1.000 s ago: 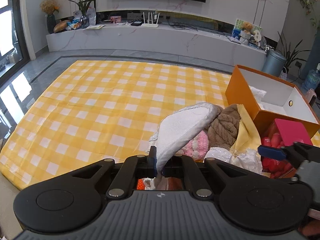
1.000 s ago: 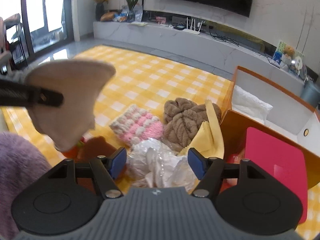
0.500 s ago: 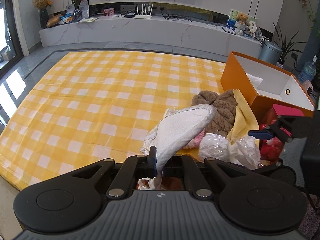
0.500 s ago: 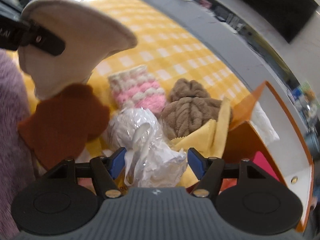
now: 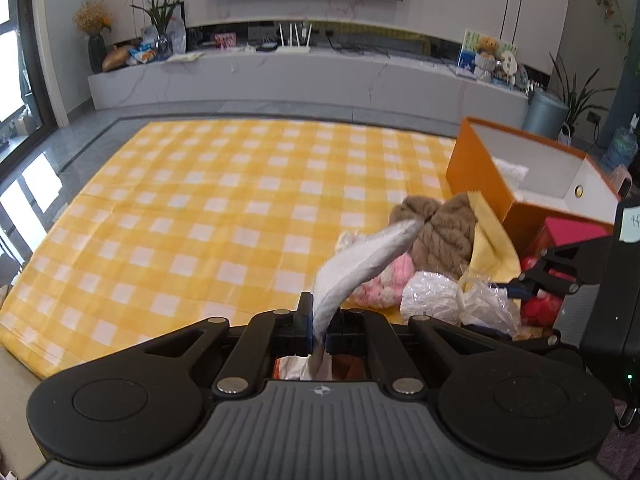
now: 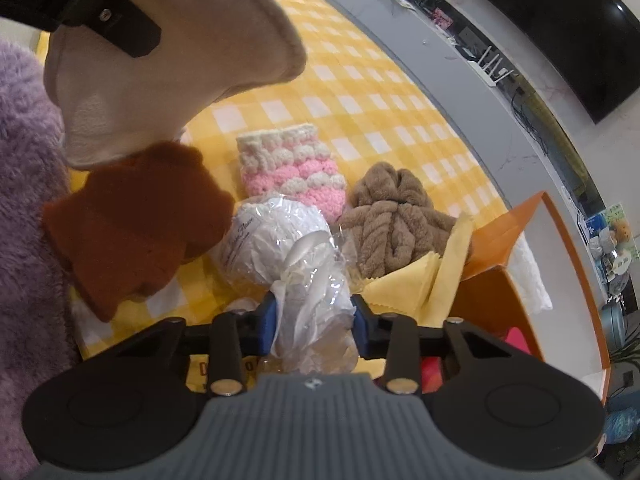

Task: Organize soft objects
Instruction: 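Carry both items into the orange box and open both tools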

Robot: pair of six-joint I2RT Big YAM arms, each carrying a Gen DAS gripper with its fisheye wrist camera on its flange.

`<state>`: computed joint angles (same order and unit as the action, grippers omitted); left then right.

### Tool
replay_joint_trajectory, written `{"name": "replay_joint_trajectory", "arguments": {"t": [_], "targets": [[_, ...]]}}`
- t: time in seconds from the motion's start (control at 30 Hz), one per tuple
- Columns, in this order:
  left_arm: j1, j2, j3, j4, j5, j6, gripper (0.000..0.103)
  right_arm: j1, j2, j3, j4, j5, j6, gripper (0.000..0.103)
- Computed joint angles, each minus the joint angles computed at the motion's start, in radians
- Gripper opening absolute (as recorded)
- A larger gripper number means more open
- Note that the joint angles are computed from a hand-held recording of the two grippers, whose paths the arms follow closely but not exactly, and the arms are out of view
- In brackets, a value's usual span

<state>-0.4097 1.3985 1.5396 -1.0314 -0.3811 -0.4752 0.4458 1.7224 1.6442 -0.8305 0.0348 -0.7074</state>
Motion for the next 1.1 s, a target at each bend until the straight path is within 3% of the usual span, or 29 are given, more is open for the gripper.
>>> {"name": "replay_joint_trajectory", "arguments": {"t": [0.23,0.53,0.73,0.9,1.1], "targets": [[-0.027,-0.04,0.01,0.04,-0.054,0.022,0.006,-0.018,-0.065,-0.028,0.019,-0.037,0.06,0.035],[-0.067,-0.048,0.08,0.034,-0.06,0.072,0.006,-0.088,-0.17,-0.049,0.025,-0.171,0.194,0.035],[-0.076,0.0,0.189,-0.002,0.015,0.13,0.006,-0.167,-0.215,-0.031,0.015,-0.285,0.308,0.036],[-0.085,0.079,0.318,-0.036,0.057,0.217,0.006,-0.22,-0.235,-0.03,0.05,-0.262,0.299,0.036],[-0.085,0.232,0.532,-0.095,0.15,0.312,0.006,-0.288,-0.195,0.041,0.036,-0.242,0.324,0.036]]}}
